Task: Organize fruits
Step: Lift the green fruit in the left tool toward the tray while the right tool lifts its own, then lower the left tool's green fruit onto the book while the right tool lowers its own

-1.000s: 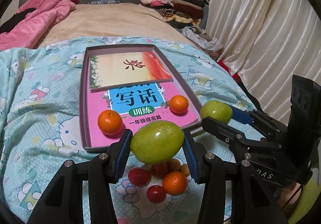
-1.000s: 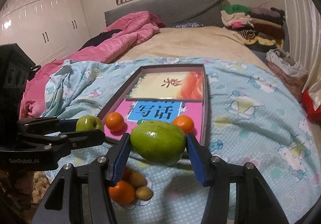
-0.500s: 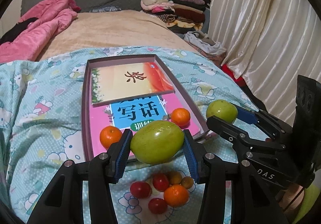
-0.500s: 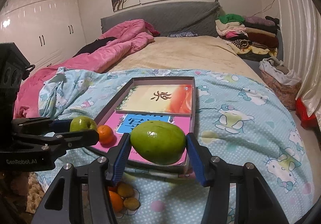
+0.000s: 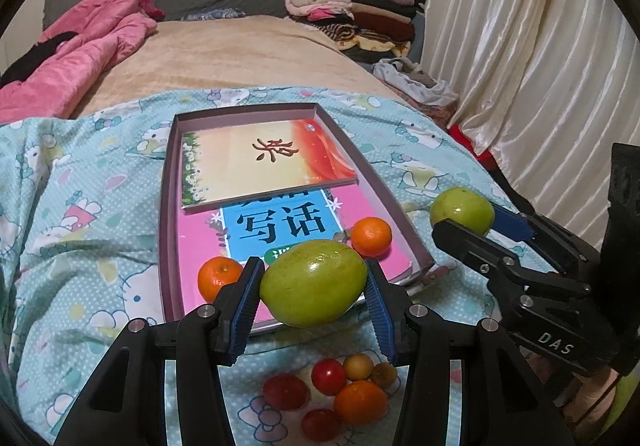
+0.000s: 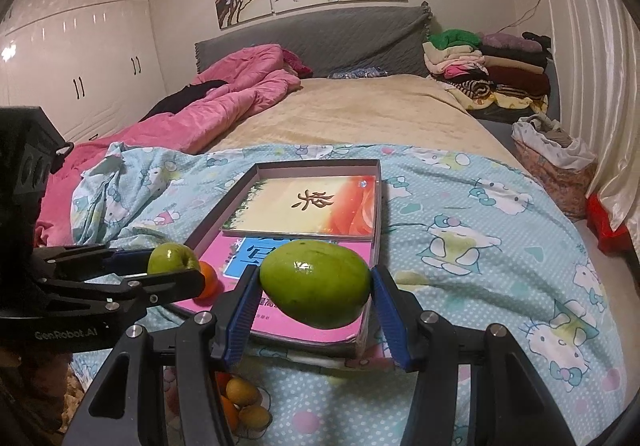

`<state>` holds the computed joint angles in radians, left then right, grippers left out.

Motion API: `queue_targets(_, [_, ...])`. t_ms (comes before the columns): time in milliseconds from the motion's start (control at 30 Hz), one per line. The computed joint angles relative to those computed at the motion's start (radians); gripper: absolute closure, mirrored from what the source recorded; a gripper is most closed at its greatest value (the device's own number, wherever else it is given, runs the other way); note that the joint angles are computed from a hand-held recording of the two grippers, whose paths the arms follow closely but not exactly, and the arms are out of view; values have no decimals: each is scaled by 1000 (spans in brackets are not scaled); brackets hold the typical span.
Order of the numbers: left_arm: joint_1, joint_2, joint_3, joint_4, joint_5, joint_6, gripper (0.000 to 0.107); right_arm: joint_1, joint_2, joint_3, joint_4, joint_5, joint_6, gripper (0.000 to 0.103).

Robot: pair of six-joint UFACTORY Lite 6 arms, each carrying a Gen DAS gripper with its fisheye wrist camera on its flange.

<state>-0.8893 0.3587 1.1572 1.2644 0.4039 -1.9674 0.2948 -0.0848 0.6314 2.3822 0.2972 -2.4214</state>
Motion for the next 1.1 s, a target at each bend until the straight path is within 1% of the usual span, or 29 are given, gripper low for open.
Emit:
queue_targets(233, [30, 61, 25, -6, -29, 3, 55, 5, 16, 13, -1, -2, -1, 48])
queue_targets(567, [45, 114, 62, -34, -40, 38, 55, 27, 77, 55, 62, -15, -75, 48])
queue_targets(967, [51, 176, 115, -61, -43, 90, 55, 20, 133, 88, 15, -22, -38, 48])
queue_targets(1100, [58, 194, 121, -42, -57, 75, 55, 7, 159, 102, -4, -32, -10, 48])
